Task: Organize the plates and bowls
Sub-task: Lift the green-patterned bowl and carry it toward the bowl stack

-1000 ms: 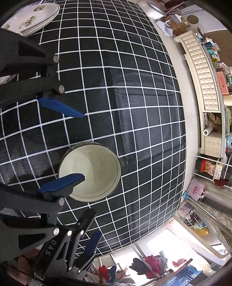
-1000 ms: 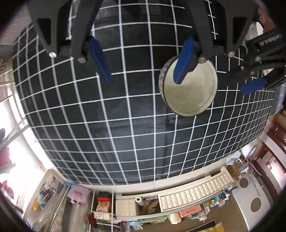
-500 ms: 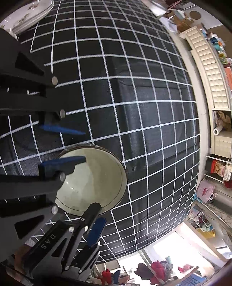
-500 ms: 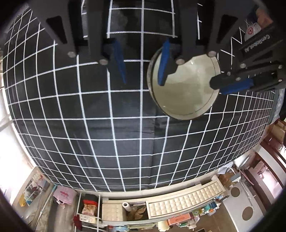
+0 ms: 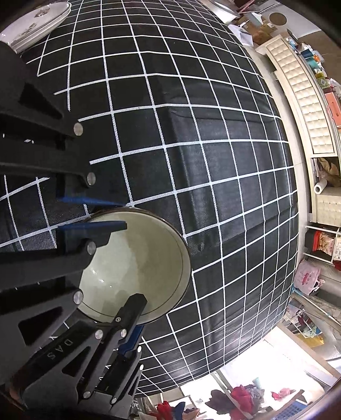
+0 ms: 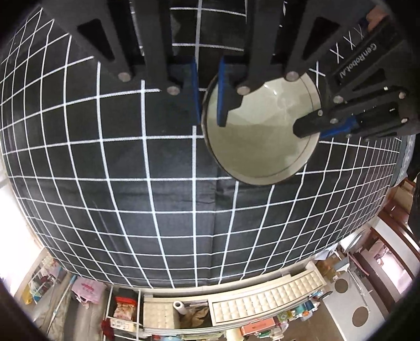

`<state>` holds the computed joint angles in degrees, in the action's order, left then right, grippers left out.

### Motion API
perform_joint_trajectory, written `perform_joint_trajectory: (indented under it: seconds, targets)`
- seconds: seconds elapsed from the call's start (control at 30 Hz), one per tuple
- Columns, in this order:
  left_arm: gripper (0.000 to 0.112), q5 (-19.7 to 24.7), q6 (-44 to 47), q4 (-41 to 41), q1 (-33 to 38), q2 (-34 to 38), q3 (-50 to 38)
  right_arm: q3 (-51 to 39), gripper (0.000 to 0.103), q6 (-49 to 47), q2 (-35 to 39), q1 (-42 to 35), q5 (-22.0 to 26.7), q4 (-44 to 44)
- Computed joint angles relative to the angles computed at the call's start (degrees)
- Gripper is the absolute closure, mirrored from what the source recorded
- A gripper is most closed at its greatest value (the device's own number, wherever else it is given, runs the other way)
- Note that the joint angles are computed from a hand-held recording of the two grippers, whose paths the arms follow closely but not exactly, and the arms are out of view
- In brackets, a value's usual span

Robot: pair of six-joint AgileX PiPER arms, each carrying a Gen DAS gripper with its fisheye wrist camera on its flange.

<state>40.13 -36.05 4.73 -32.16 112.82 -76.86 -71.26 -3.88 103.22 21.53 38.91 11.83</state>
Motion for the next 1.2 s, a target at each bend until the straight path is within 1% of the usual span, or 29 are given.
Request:
perform_joint_trajectory:
  seconds: [0.17,0.2,0.27,0.4,0.53,0.67,0.87,1.03,1.2]
  targets:
    - [0.103,0.4,-0.5,0.6,-0.3,1.3,-1.8,-0.5,0.09,3.0,0.0,-0.1,0.5,-0.3]
    - [0.103,0.3,-0.2,0.3,-0.2,0.1,-0.7,-0.4,0.09,3.8,-0.1,-0.1,0.5,-0.8]
    - [0.103,0.2,0.3,-0.4,-0.2,-0.1,-0.3,0.4,0.091,4.5,-0.8,-0.1,0.1,-0.8]
    - [0.105,0.5,1.3,-1.0,-0.2,-2.7,2.1,1.0,0.092,3.6,-2.0,-1.0,1.7,2.0]
    - [0.104,0.9,0.5,-0.2,-1.1,-6.5,4.5,1.6,0.092,6.6,-4.7,0.5,3.0,0.0]
    - [0.104,1.6,0.5,-0.7,-0.8,-11.6,7.8,1.4,0.092,10.3,-7.4,3.0,4.4,-2.1]
    - [0.104,5.4,-2.1,2.3,0.2,-22.8,13.8,0.2,0.092,16.1,-11.4,9.1,6.5,-5.8]
    - [0.104,9.2,-2.1,2.8,2.9,-31.0,17.3,-3.4,0.092,20.8,-11.5,15.2,8.3,-7.6]
    - [0.104,12.1,0.5,1.6,7.0,-40.1,22.2,-6.2,0.092,24.7,-11.0,20.2,9.5,-9.5]
